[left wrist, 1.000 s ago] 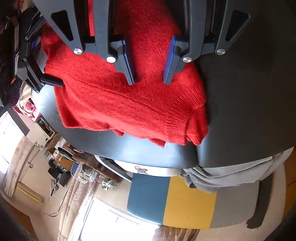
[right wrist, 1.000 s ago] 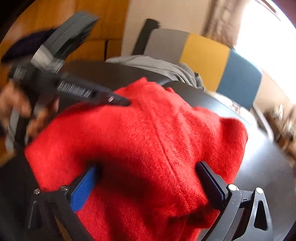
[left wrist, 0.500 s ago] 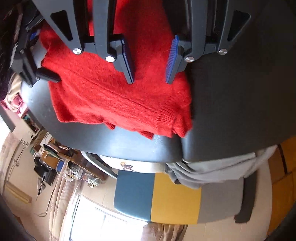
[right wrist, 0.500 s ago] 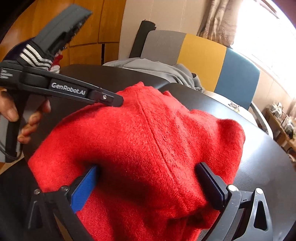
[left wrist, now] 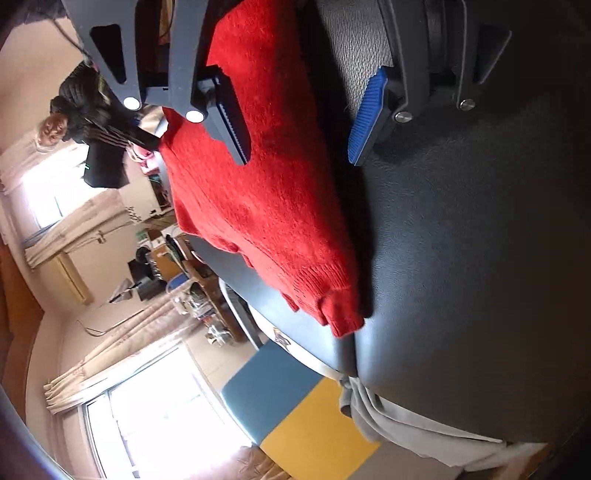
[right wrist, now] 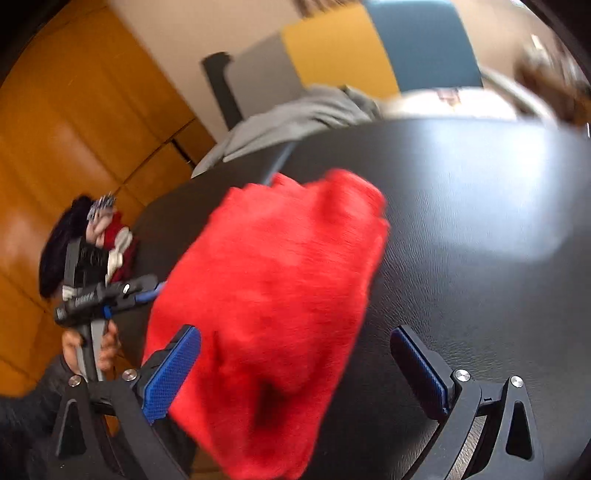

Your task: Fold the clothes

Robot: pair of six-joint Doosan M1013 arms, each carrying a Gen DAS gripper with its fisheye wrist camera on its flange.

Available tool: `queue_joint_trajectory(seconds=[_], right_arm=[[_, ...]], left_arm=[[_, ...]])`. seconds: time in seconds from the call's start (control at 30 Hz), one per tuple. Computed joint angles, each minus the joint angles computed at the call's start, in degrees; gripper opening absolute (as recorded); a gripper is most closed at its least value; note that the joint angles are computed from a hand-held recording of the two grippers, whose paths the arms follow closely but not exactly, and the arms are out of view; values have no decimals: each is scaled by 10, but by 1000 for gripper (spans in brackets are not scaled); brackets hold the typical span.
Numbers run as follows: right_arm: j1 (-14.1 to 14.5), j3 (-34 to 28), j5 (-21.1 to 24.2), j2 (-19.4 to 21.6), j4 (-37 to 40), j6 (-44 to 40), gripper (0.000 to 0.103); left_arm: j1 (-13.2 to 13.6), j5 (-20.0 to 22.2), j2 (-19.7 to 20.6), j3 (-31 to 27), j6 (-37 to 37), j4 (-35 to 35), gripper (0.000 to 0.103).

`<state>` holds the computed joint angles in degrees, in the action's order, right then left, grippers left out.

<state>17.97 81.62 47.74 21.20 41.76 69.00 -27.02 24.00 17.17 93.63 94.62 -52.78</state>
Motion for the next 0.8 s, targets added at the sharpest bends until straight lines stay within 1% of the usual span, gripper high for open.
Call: queue_joint_trajectory(seconds=[0.07, 0.13, 0.17, 0.2, 0.27, 0.3, 0.37, 0.4, 0.43, 0.5, 0.53, 0.57, 0.67, 0.7, 0.77, 0.8], right_arm=[[-6, -11, 13, 21, 47, -10, 103], [-6, -25, 23, 42, 79, -20, 103], [-5, -28, 18, 48, 95, -32, 103], [-5, -30, 17, 52, 117, -49, 103], [-3, -28, 9, 57, 149, -61, 103], [0, -24, 0, 55, 149, -73, 103], [7, -14, -21, 48, 139, -103, 103], [11, -13, -24, 46, 127, -109, 103], [14, -14, -24, 45, 111, -111, 103], [20, -16, -35, 41, 69, -74, 96], [25, -15, -44, 38, 44, -54, 88], [29, -13, -47, 35, 33, -49, 76], [40, -7, -48, 26, 27, -55, 69], [43, -6, -45, 23, 29, -60, 67], [48, -5, -28, 20, 67, -84, 59], [53, -8, -18, 20, 90, -102, 58]], left_arm=[[6, 7, 11, -4, 65, -68, 57], [15, 27, 27, -16, 94, -117, 57], [17, 30, 33, -20, 117, -146, 57], [18, 31, 38, -26, 132, -161, 58], [16, 38, 52, -47, 116, -135, 60], [13, 41, 58, -59, 96, -106, 61], [6, 43, 65, -76, 63, -48, 62], [3, 39, 67, -79, 53, -30, 61], [2, 35, 66, -77, 49, -27, 58], [0, 21, 58, -65, 54, -44, 41], [-1, 12, 53, -58, 51, -45, 39], [-5, -2, 44, -49, 35, -26, 36], [-21, -58, 11, -14, 2, 12, 34], [-24, -74, -2, 0, 19, -9, 34], [-32, -115, -35, 31, 71, -66, 33], [-36, -133, -49, 42, 70, -61, 33]])
